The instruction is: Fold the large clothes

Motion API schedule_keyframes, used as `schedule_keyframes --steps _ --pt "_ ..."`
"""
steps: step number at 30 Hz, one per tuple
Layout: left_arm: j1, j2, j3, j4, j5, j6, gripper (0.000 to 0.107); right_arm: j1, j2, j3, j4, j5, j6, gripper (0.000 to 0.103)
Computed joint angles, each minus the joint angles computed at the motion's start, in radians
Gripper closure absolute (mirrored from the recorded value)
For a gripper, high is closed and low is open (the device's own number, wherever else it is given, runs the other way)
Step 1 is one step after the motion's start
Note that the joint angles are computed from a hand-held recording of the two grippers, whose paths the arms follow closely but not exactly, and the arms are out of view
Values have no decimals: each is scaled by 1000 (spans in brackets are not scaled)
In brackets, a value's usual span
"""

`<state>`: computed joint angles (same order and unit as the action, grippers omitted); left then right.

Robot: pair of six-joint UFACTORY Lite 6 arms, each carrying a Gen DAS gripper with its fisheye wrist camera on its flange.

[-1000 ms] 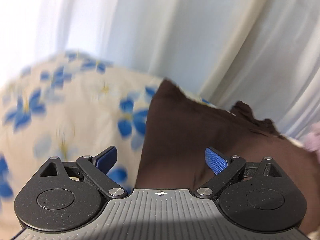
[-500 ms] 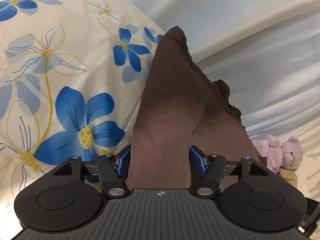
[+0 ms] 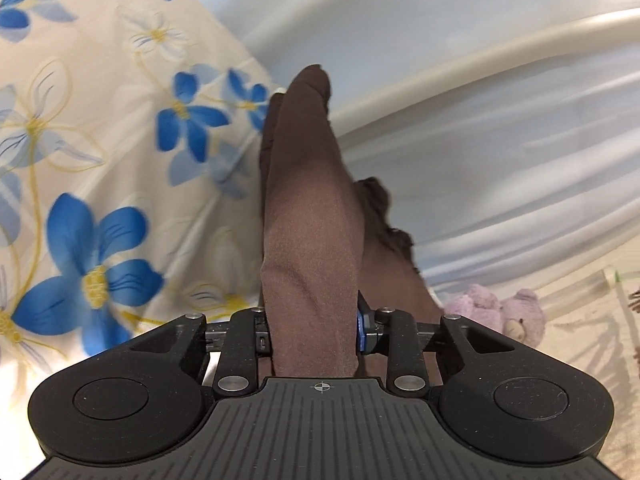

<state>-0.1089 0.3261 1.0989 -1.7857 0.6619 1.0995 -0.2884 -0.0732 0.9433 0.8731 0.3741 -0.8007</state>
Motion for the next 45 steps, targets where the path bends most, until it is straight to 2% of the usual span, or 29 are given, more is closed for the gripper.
schedule_keyframes --steps 3,6,8,12,16,18,21,24,27,30,32,35,37,38,40,41,43,45 --pt "-55 -46 60 40 -8 -60 77 -13 51 -5 69 2 -64 102" --pt "-166 -51 195 135 -68 -147 77 -64 66 14 130 73 -110 102" --pt "-250 3 315 179 -97 -176 77 -120 63 2 225 142 -200 102" --pt "-402 275 664 366 -116 -358 77 -280 55 -5 331 333 -255 102" --pt "-512 569 980 552 -133 -562 75 -444 -5 14 338 423 -268 101" --pt "-541 616 983 489 -175 -513 74 -526 -17 60 343 469 -285 101" --pt "-581 593 921 412 -258 -393 71 -604 61 199 364 630 -298 101" --pt "-593 574 907 453 -280 -411 69 -548 217 402 336 738 -255 101" --pt "-595 559 886 446 -290 -394 67 -435 385 596 265 732 -182 101" --pt "-602 551 876 468 -303 -398 63 -363 556 768 174 776 -74 103" --pt "-590 546 880 501 -273 -446 59 -331 586 774 99 740 -36 103" --pt "-549 494 839 516 -198 -489 52 -348 607 732 123 733 -76 103" --pt "-535 446 832 689 -214 -652 42 -367 650 759 135 753 -54 103" --pt "-534 420 815 793 -259 -740 40 -380 657 748 143 752 -58 103" --pt "-526 432 843 1003 -335 -935 40 -403 671 727 173 748 -88 103" --pt "-512 454 868 1107 -338 -1040 41 -405 655 684 196 734 -122 103" --pt "-492 549 1005 1317 -279 -1249 43 -409 627 626 225 716 -157 103" --pt "-500 670 1211 1504 -166 -1452 44 -420 622 625 221 723 -158 103"
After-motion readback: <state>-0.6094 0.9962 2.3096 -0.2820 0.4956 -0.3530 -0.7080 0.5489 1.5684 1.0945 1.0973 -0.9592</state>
